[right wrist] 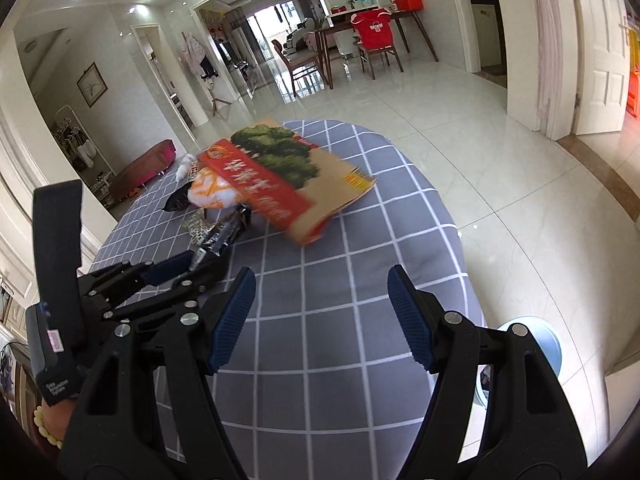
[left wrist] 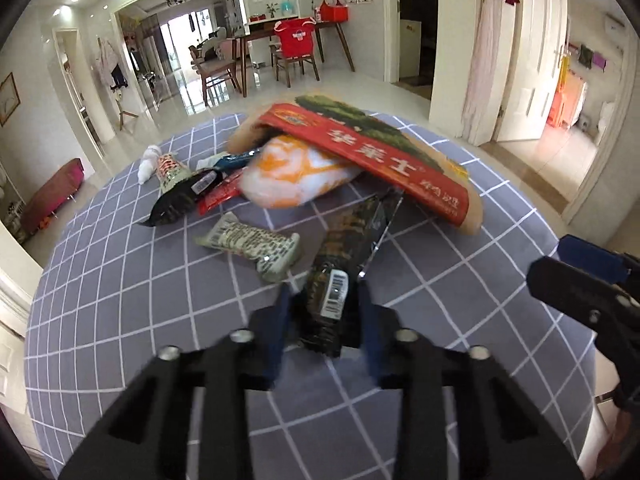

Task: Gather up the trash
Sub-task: 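Grasp a black wrapper with the left tool while the right tool grasps a printed packet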

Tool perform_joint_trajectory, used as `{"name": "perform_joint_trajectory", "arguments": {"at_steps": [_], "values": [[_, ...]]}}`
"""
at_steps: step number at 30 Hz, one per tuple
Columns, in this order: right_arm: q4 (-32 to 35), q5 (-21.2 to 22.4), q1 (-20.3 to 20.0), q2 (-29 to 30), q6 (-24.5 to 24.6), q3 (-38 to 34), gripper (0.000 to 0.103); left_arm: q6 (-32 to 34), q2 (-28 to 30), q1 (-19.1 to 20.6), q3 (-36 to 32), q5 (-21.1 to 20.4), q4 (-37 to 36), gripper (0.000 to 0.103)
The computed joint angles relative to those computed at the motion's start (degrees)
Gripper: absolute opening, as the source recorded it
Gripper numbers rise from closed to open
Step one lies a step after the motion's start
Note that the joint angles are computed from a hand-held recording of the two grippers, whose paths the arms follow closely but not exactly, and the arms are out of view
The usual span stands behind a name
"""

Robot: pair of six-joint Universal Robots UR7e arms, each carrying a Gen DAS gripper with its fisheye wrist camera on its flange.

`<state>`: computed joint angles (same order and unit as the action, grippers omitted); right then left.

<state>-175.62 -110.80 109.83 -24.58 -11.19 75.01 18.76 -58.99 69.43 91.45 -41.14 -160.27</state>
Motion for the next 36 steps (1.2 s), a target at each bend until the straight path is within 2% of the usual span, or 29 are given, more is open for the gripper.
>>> {"name": "perform_joint_trajectory", "arguments": {"at_steps": [4, 11, 15, 20, 25, 27, 28, 30, 31, 34, 36], "values": [[1.2, 0.1, 1.1, 0.9, -0.5, -1.2, 0.068, -3.4, -3.6, 0.9, 2.1, -4.1, 1.1, 0.020], [6.4, 1.4, 3.4, 4.6, -2.3, -6.7, 0.068, -7.8, -10.0, 2.4, 6.5, -6.1, -1.2, 0.018], [11.7, 2.3, 4.2, 7.9, -3.6, -12.4, 0.068, -10.8, -11.7, 3.2, 6.6, -2.4, -3.2, 0.018], [21.3, 1.8, 5.0, 14.8, -4.3, -24.7, 0.068, -13.9, -10.7, 4.1, 3.6, 3.5, -3.6, 0.018], [31.2, 0.2, 5.3, 22.1, -3.5, -38.4, 0.068, -14.2, -9.9, 4.7, 1.5, 3.7, -2.9, 0.018], [32.9, -0.8, 5.4, 24.5, -3.8, -42.8, 0.067, -14.2, -9.2, 5.1, 0.1, 3.4, -2.2, 0.018], [34.6, -1.0, 5.4, 25.7, -3.8, -45.3, 0.066, -14.2, -8.9, 5.1, -0.1, 3.5, -2.1, 0.018], [37.0, -2.5, 5.6, 28.3, -4.3, -50.3, 0.048, -13.9, -8.8, 5.3, -0.4, 3.3, -1.9, 0.018], [37.8, -3.9, 5.9, 29.7, -5.2, -52.7, 0.035, -14.2, -9.1, 5.1, 0.2, 3.3, -2.0, 0.018], [38.6, -6.4, 6.5, 31.8, -8.4, -56.1, 0.029, -14.9, -9.1, 4.7, 0.7, 3.4, -1.5, 0.018], [36.8, -4.8, 6.3, 29.8, -9.6, -52.0, 0.025, -14.6, -8.9, 4.6, 0.8, 3.3, -1.5, 0.018]]}}
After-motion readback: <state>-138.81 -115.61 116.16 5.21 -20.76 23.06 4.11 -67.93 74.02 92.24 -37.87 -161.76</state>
